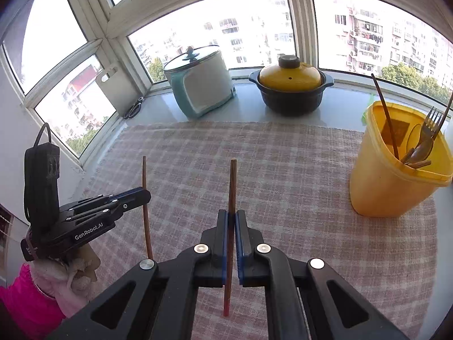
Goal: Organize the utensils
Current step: 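Lift and carry the chopstick with the left tool while the right tool carries its chopstick to the bin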
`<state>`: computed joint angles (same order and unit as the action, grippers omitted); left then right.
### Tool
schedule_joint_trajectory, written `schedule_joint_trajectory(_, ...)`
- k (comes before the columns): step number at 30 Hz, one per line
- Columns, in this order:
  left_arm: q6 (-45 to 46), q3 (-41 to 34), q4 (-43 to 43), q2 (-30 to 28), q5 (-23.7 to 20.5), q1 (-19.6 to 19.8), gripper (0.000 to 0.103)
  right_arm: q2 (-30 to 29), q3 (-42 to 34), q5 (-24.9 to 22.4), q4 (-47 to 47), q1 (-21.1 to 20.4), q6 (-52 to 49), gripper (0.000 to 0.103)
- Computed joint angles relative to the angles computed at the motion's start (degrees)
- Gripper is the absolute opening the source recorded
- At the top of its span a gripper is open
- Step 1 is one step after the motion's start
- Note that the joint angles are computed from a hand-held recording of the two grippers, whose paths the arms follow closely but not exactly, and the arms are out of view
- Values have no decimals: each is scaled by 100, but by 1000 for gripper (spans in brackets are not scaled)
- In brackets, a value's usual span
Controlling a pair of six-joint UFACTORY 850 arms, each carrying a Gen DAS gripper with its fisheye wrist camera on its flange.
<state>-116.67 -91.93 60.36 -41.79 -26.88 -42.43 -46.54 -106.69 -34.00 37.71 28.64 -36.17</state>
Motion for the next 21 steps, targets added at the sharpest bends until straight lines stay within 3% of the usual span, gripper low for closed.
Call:
schedule_joint_trajectory(10,-392,-659,66,-220,-779,-334,3,707,913,370,1253,-222,-2323,2)
schedule_joint_trajectory(21,-237,-1797,224,-645,-1496,-484,3,955,966,42,2244,-624,-3467,2)
